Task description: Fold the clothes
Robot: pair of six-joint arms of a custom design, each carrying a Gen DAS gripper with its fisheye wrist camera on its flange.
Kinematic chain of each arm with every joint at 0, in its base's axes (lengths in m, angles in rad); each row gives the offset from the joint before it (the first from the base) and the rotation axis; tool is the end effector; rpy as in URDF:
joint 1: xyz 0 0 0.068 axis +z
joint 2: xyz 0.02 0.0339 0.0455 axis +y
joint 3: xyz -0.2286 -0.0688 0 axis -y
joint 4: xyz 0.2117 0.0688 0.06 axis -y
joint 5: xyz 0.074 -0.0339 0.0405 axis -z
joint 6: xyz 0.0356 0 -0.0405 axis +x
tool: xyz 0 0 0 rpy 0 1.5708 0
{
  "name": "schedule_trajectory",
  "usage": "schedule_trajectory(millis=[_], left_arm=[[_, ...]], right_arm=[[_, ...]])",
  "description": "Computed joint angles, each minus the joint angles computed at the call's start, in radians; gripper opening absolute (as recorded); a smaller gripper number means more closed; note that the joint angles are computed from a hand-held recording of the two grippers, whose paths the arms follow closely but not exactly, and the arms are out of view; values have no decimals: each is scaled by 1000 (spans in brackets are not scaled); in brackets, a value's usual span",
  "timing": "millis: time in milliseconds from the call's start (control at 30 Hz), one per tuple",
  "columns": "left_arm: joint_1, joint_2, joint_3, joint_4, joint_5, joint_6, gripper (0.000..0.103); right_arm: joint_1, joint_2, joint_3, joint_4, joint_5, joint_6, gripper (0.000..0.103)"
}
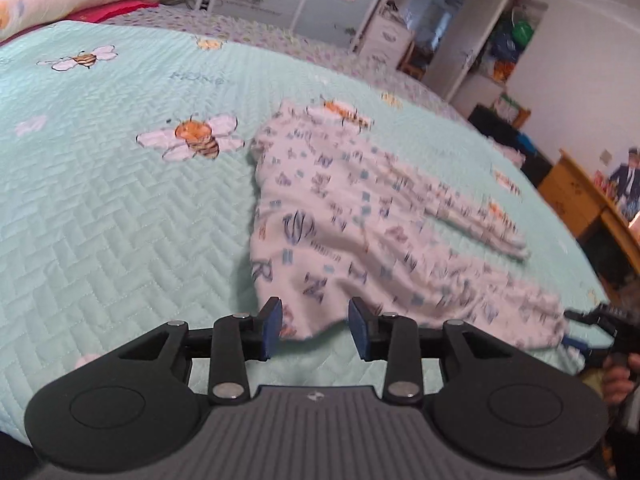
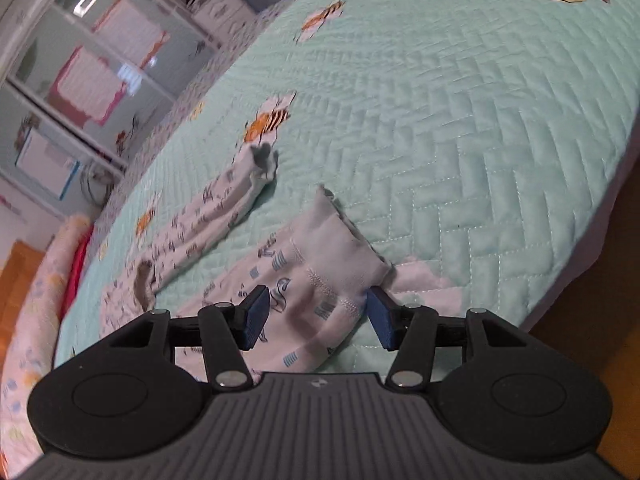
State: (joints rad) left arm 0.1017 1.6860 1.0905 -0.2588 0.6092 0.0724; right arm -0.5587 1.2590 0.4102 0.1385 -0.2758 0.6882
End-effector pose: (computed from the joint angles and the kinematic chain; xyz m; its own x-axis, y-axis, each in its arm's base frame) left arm 0.3234 0.0125 0.1937 -0.7272 -0.0146 -0.6862 0.3441 0.8573 -0.3829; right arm 0.1890 -0.1067 0.1413 -0.2143 0.8547 -0.4728 0.6099 0.4952 0.6187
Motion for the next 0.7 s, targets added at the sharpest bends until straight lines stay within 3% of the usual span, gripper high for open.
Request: schedule_trajectory(millis=[100, 233, 300, 367, 467, 567, 600, 700], left_arm=[[17, -25, -7, -5, 45, 9, 48], [-10, 37, 7, 27, -82, -9, 49], [-11, 83, 15, 36, -96, -38, 48], [1, 112, 18, 32, -47, -69, 48], [12, 138, 28, 32, 10, -111, 49], [25, 161, 56, 23, 43, -150, 49], [27, 162, 59, 22, 46, -155, 48], [34, 136, 42, 20, 45, -127, 47]], right_arm=[[77, -113, -46, 25, 107, 20, 55], [224, -245, -70, 41, 304, -16, 55], [312, -274, -65, 49, 383, -60, 55], [382, -278, -56, 67, 383, -98, 58], [421, -129, 11, 99, 194, -77, 62], [489, 77, 156, 61, 109, -68, 59], [535, 122, 204, 34, 138, -69, 52], [658, 204, 292, 39, 179, -117, 48]])
